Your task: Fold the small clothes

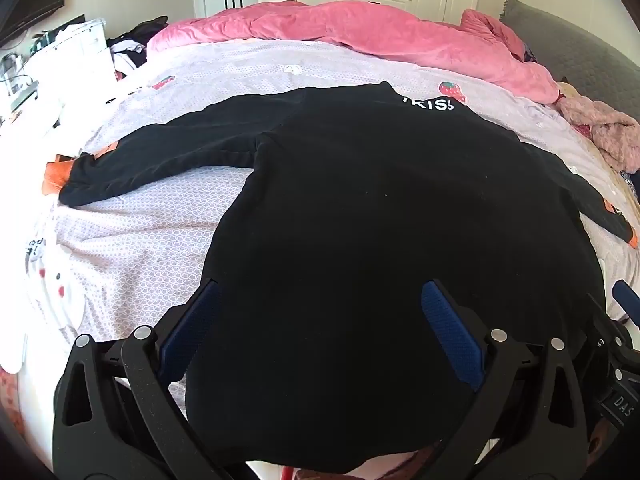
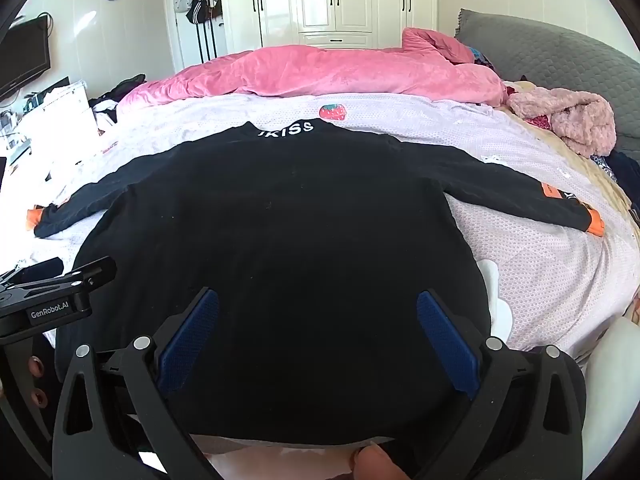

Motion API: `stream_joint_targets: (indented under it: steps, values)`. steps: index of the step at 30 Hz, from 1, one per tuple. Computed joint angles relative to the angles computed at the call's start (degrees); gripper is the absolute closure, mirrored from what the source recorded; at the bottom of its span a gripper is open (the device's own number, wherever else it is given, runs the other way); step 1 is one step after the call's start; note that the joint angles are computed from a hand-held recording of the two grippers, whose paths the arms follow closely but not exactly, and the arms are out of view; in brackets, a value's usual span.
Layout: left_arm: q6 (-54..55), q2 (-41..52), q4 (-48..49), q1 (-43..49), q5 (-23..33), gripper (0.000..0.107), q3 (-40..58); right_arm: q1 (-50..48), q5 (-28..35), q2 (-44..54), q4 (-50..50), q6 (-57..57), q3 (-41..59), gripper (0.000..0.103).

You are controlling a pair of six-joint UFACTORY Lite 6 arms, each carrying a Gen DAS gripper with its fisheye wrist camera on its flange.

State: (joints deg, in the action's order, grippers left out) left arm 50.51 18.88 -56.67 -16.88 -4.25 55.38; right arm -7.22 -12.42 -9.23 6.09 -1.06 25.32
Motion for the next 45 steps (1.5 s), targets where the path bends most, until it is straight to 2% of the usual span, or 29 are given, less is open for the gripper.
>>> stream_joint_targets:
  steps: [37, 45]
  values:
    - [4.1, 0.0, -4.3, -0.3, -0.2, 0.013, 0.7, -0.6, 0.0, 0.0, -0.3, 0.0, 0.2, 0.004]
    - [-2.1, 2.4, 1.7, -0.4, 0.3, 0.013, 2.6, -2.4, -0.5, 0.8, -4.3, 3.7, 0.9, 0.004]
